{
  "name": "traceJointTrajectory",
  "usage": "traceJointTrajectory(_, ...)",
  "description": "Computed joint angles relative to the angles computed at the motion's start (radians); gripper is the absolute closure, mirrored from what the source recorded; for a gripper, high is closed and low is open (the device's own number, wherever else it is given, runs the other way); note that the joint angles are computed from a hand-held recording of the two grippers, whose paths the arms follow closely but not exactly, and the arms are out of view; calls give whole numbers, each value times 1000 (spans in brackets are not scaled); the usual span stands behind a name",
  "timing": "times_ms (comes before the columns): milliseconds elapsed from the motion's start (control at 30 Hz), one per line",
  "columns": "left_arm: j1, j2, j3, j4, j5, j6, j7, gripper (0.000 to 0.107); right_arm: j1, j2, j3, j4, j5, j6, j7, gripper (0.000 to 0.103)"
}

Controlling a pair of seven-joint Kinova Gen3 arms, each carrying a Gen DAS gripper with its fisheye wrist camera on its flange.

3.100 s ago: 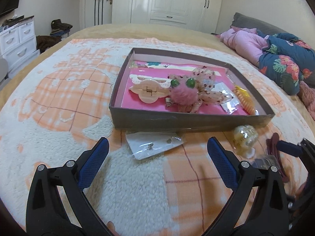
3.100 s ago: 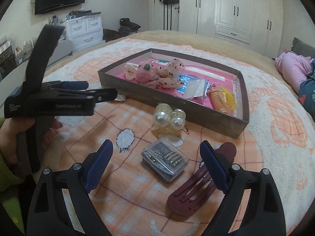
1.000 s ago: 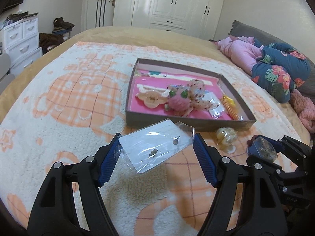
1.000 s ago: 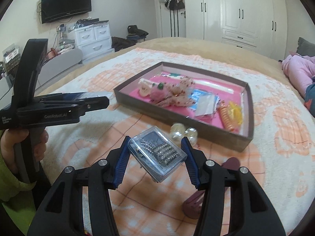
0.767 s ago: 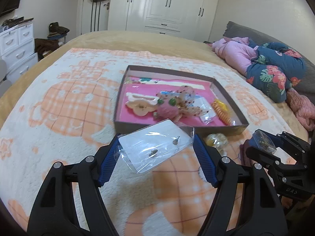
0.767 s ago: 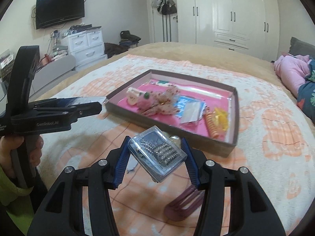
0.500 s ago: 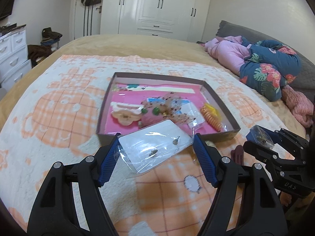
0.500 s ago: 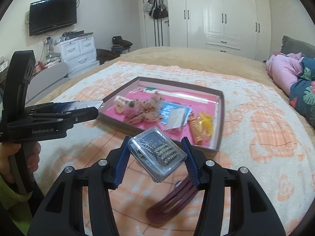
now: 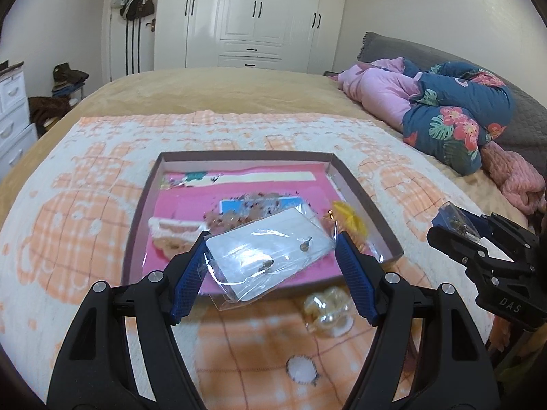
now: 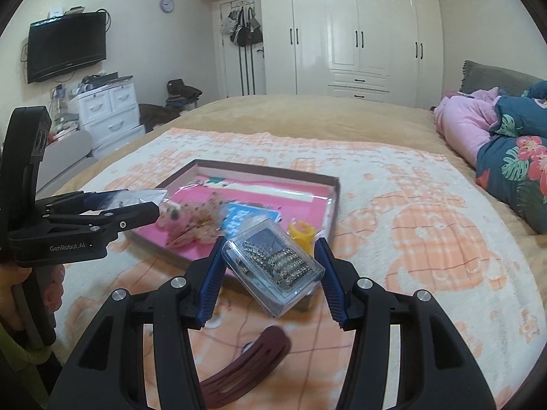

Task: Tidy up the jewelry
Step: 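Carry earring card into box with left tool while right tool carries rhinestone box there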

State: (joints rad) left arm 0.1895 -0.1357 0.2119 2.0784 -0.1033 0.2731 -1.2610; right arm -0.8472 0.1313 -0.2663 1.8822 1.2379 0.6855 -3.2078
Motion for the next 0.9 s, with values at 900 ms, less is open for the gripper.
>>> traceJointTrajectory(900,106,279,-135,-203,-128,38,88,43,9,176,151,-137,-195,-154,246,53)
